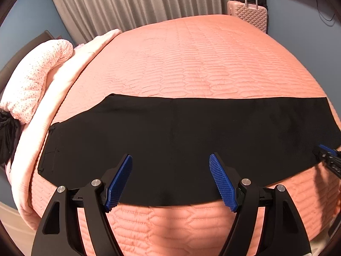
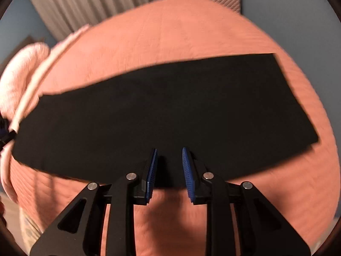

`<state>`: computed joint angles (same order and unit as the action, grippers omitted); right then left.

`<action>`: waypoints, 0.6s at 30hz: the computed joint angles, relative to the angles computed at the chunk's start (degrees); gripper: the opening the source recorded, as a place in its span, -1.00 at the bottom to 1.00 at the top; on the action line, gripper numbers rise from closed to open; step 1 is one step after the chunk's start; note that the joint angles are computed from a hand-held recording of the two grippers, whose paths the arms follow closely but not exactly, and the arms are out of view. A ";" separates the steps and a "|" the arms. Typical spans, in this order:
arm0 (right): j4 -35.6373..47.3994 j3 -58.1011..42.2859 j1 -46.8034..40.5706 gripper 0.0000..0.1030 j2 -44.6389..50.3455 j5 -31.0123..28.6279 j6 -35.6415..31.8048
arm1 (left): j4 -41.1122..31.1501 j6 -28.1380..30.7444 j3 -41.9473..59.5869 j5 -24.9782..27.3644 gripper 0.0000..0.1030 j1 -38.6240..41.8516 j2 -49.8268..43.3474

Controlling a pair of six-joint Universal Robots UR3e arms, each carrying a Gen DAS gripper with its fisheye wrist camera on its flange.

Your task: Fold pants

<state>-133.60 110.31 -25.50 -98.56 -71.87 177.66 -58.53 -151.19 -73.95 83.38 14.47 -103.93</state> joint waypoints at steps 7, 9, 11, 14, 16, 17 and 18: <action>13.99 3.87 -14.54 0.21 -22.22 10.39 -2.89 | -1.92 -1.57 1.08 -0.02 0.57 -0.01 3.06; 20.60 6.25 -23.85 0.35 -29.82 14.18 -3.67 | -3.16 -1.24 1.42 -0.46 0.65 0.46 4.02; 34.12 6.62 -35.73 0.35 -37.40 20.38 -12.10 | -1.80 -0.75 -0.01 -0.24 0.66 0.49 5.81; 54.06 4.17 -53.53 0.36 -43.65 25.16 -30.29 | 1.74 0.18 -3.12 0.84 0.66 -0.90 8.17; 58.54 4.06 -60.16 0.36 -43.02 24.06 -37.78 | 4.08 0.09 -4.72 1.67 0.66 -2.58 9.17; 56.99 5.10 -59.88 0.36 -41.53 24.90 -37.63 | 5.22 -0.46 -5.60 2.27 0.66 -3.57 9.77; 51.89 7.69 -57.19 0.36 -38.82 25.87 -34.06 | 5.31 -0.81 -5.80 2.32 0.66 -4.23 9.98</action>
